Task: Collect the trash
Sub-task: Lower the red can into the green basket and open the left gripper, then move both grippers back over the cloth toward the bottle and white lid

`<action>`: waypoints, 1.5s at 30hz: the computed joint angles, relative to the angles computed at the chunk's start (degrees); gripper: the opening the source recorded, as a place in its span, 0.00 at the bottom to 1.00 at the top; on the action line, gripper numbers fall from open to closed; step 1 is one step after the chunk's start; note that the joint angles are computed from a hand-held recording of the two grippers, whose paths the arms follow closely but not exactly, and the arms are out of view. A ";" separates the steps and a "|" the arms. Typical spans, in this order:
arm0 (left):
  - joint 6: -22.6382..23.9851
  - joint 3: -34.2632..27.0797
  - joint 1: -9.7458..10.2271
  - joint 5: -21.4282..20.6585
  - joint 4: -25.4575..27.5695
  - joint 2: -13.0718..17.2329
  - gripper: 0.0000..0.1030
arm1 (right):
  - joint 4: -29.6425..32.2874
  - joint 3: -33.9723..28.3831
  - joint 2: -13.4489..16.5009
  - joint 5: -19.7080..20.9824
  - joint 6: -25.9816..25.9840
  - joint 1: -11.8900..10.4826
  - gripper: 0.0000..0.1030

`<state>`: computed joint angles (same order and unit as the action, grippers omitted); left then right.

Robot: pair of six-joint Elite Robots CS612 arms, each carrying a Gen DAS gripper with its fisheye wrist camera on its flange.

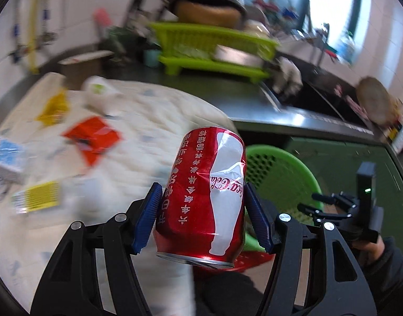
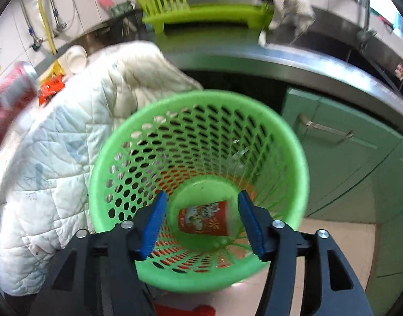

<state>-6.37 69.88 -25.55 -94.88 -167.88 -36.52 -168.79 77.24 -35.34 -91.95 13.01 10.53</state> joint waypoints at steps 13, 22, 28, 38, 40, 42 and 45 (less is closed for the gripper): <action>3.26 -13.93 -3.99 -0.72 18.23 8.96 0.61 | -9.98 7.63 -4.52 -2.97 -0.58 0.08 0.72; 3.20 -16.75 -4.44 -1.50 22.35 11.19 0.65 | -10.02 8.72 -4.81 -2.52 0.68 -0.31 0.72; 2.89 -14.94 -4.35 -2.59 19.85 10.12 0.71 | -10.18 8.60 -4.88 -2.40 0.50 -0.13 0.72; -0.10 -6.05 -2.77 0.02 9.83 4.18 0.71 | -10.70 6.44 -4.43 -0.50 -3.12 1.16 0.74; -1.06 -4.26 -2.22 0.94 8.02 3.02 0.71 | -10.49 5.61 -4.17 0.66 -4.08 1.46 0.75; -2.16 -2.16 -1.63 2.89 6.13 1.68 0.71 | -10.05 4.51 -3.81 1.41 -5.21 1.91 0.75; -3.57 0.77 -0.62 4.56 3.75 -0.15 0.71 | -9.30 2.37 -3.10 3.28 -7.32 2.67 0.77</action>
<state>-9.94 70.65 -26.18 -90.32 -164.13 -36.67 -178.10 79.61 -38.44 -88.67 5.69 13.19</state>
